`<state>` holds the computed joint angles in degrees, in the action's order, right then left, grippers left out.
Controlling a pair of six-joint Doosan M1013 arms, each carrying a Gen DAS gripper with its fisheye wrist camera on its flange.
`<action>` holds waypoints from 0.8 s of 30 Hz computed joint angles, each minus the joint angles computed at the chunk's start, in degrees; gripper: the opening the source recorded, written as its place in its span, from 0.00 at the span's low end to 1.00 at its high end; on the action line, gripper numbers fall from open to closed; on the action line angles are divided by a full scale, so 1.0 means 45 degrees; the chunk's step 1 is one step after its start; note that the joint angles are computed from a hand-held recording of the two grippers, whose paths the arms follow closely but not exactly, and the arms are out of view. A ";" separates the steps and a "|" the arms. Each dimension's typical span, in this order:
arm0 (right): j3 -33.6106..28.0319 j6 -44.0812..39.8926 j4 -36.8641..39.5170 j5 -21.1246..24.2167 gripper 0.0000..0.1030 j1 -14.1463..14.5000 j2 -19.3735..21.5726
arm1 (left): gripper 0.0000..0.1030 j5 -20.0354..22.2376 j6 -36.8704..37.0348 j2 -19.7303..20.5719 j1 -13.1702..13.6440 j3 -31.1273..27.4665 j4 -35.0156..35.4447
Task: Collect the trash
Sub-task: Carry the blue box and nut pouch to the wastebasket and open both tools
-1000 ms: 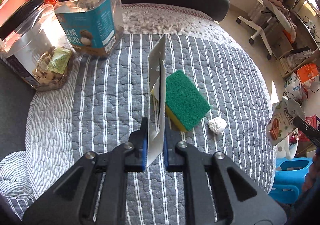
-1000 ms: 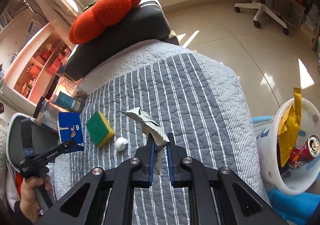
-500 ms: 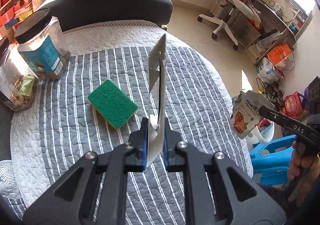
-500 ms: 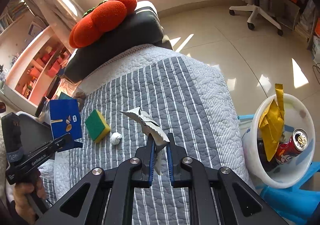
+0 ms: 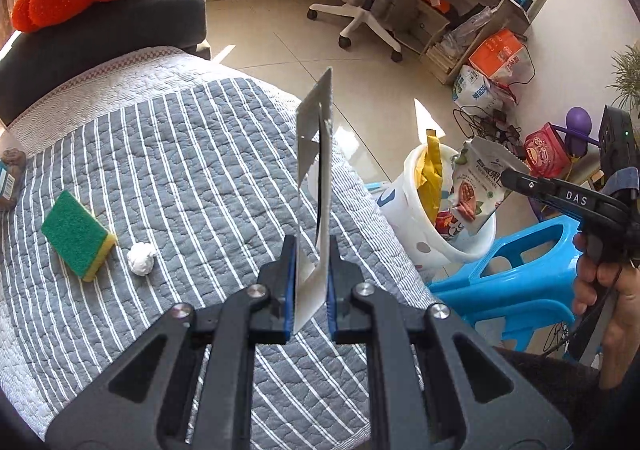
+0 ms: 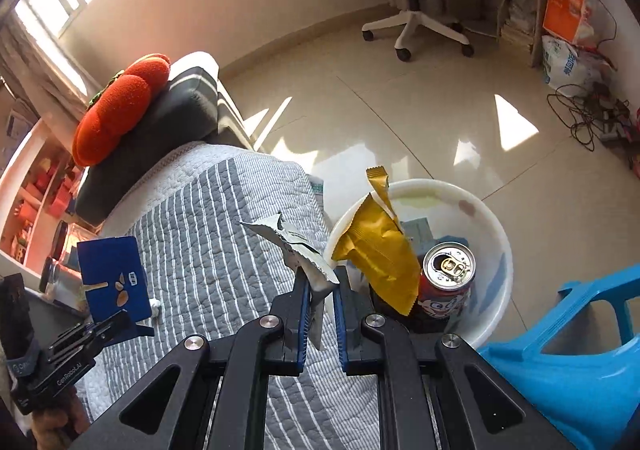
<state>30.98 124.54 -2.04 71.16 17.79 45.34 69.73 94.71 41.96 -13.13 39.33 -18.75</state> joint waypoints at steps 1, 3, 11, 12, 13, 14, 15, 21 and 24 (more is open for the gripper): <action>0.0281 0.0218 -0.0240 -0.0023 0.11 -0.0062 -0.0158 | 0.13 0.0035 0.0099 0.0070 -0.0085 -0.0097 -0.0072; 0.0759 0.0555 -0.0478 -0.0120 0.11 -0.0201 -0.0419 | 0.13 0.0133 0.0294 0.0238 -0.0285 -0.0352 -0.0294; 0.2146 0.1234 -0.0861 -0.0544 0.11 -0.0669 -0.1191 | 0.14 0.1024 0.0971 0.1366 -0.1016 -0.2179 -0.1229; 0.2236 0.1316 -0.0974 -0.0588 0.11 -0.0701 -0.1255 | 0.14 0.1147 0.0993 0.1528 -0.1088 -0.2441 -0.1297; 0.2282 0.1377 -0.1056 -0.0611 0.11 -0.0733 -0.1284 | 0.14 0.1322 0.0950 0.1725 -0.1150 -0.2766 -0.1357; 0.2361 0.1430 -0.1119 -0.0644 0.11 -0.0769 -0.1335 | 0.14 0.1556 0.0847 0.1954 -0.1220 -0.3146 -0.1391; 0.2422 0.1505 -0.1214 -0.0649 0.11 -0.0794 -0.1371 | 0.14 0.1772 0.0732 0.2174 -0.1297 -0.3505 -0.1378; 0.2540 0.1829 -0.1337 -0.0584 0.11 -0.0965 -0.1363 | 0.15 0.2558 0.0409 0.3108 -0.1591 -0.4954 -0.0916; 0.2450 0.1884 -0.1334 -0.0492 0.11 -0.1004 -0.1259 | 0.26 0.2553 0.0481 0.3154 -0.1670 -0.5008 -0.0517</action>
